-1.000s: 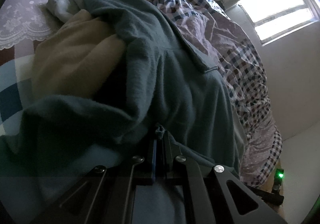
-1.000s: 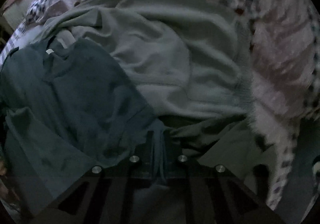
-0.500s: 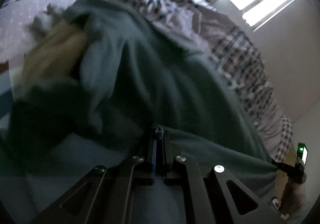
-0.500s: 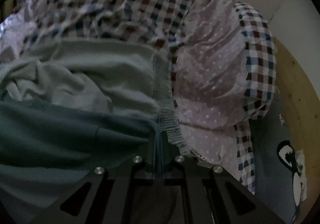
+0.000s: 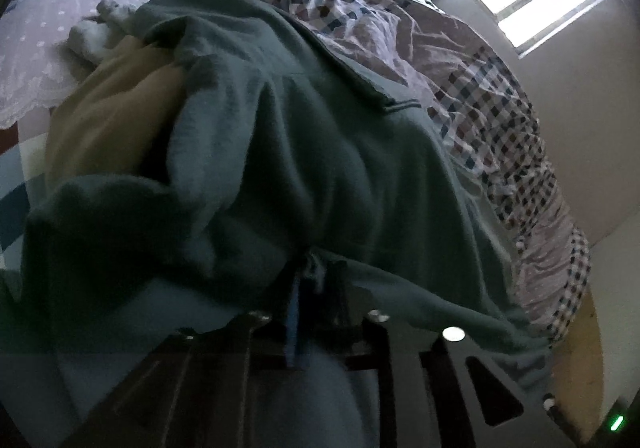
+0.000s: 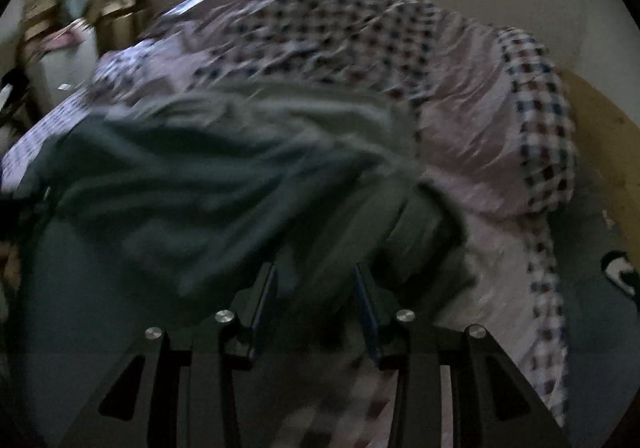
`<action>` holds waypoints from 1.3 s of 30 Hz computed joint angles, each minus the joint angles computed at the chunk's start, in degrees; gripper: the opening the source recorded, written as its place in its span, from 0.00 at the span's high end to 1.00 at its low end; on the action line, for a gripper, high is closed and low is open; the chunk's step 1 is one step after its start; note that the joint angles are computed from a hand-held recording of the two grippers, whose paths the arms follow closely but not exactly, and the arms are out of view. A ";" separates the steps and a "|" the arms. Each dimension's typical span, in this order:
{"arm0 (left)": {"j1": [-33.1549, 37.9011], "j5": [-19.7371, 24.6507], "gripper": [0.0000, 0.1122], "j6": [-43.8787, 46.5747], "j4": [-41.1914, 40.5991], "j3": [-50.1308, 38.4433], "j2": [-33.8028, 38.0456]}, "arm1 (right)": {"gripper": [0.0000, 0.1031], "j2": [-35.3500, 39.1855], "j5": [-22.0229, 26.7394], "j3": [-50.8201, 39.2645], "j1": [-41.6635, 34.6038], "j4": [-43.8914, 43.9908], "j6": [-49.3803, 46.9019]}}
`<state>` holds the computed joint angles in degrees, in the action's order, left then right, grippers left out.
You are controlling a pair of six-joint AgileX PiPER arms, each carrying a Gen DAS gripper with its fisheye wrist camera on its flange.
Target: Fold clothes
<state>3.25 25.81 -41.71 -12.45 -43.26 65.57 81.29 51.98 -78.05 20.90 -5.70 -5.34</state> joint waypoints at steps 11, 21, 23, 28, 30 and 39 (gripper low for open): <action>-0.71 0.31 0.52 2.55 -4.15 -0.30 -0.31 | 0.99 -1.97 -6.91 7.39 1.38 -5.11 4.06; -1.33 2.92 0.51 5.71 -4.27 -2.31 2.31 | 0.95 -0.98 -3.18 9.99 -7.15 4.14 3.50; 0.39 3.51 0.49 9.67 -8.37 -2.12 2.04 | 0.87 -1.88 -2.84 10.63 -7.58 4.09 6.39; 6.20 5.59 0.47 18.32 -17.76 -1.56 0.11 | 0.58 -12.20 -2.40 16.64 -2.76 -6.23 19.24; 9.06 5.86 0.44 23.73 -22.09 -1.00 -1.23 | 0.57 -17.36 -3.53 20.00 -1.87 -3.74 20.60; 17.43 12.97 0.43 42.31 -38.19 -0.36 0.38 | 0.54 -32.47 -13.14 35.22 10.74 -5.19 36.62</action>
